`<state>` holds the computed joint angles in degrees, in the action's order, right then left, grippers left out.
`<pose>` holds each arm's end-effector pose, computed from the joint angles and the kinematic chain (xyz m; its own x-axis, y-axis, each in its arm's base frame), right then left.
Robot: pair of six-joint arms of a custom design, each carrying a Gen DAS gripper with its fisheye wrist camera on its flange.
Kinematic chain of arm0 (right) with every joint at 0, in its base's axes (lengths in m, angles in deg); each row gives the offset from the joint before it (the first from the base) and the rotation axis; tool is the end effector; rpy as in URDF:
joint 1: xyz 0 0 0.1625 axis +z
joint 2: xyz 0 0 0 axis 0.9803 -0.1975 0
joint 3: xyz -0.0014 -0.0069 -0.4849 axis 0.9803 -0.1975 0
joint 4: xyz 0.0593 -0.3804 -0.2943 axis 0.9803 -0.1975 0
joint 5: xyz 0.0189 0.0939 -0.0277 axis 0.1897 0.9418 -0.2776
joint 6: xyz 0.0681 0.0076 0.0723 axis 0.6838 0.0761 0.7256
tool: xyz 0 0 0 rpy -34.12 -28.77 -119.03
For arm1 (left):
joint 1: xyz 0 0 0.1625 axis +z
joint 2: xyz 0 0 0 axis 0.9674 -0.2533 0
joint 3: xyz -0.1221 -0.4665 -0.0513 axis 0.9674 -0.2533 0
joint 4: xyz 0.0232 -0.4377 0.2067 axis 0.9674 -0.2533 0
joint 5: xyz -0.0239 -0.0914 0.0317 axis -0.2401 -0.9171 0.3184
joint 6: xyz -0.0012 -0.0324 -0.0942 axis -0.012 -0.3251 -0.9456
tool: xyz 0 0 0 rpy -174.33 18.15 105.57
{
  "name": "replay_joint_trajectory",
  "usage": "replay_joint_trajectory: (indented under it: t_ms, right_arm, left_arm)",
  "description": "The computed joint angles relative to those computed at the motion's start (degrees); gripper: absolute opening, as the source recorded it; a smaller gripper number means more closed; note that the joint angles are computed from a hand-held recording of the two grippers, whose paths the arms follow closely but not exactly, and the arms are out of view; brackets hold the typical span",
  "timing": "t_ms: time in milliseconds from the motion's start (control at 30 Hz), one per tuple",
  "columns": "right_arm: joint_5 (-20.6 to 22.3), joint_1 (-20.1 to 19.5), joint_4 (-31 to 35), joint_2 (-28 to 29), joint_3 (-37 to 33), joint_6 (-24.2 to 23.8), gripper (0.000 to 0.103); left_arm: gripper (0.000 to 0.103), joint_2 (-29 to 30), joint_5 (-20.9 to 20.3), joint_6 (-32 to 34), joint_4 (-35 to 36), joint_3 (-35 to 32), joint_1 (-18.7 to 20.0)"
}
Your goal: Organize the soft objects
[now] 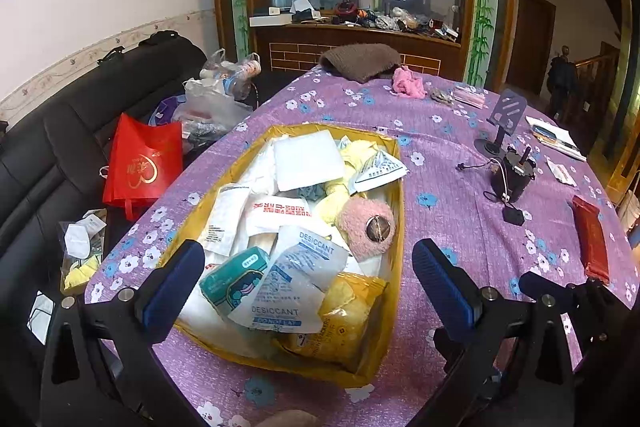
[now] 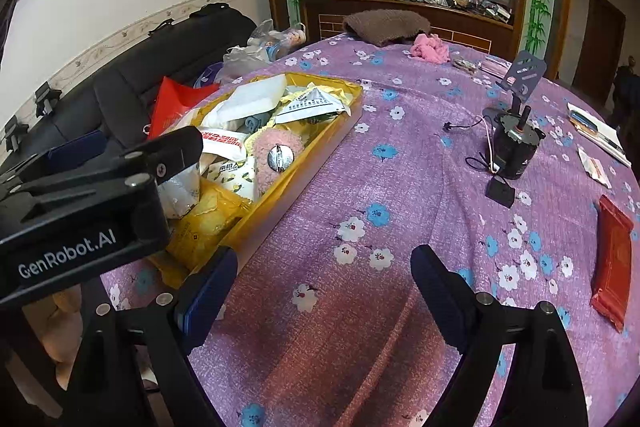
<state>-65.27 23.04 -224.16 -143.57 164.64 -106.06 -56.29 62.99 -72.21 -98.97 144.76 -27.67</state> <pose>0.2212 -0.6162 0.1451 -0.6648 -0.3961 0.6333 -0.6896 0.6512 -0.3167 -0.2607 -0.6203 0.1377 -0.6901 -0.1887 -0.6987 0.4668 0.6217 -0.6290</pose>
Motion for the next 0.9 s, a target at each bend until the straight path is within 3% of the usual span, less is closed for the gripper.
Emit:
replay_joint_trajectory:
  t_ms: [700,900]
  right_arm:
    - [1.3,-0.7,-0.9,-1.5,0.9,0.2,0.089]
    - [1.9,-1.8,-1.5,-4.3,1.8,0.9,0.089]
  left_arm:
    - [0.103,0.0,-1.2,-2.5,3.8,-0.6,0.3]
    - [0.103,-0.4,-1.0,-5.9,9.0,-1.3,0.0]
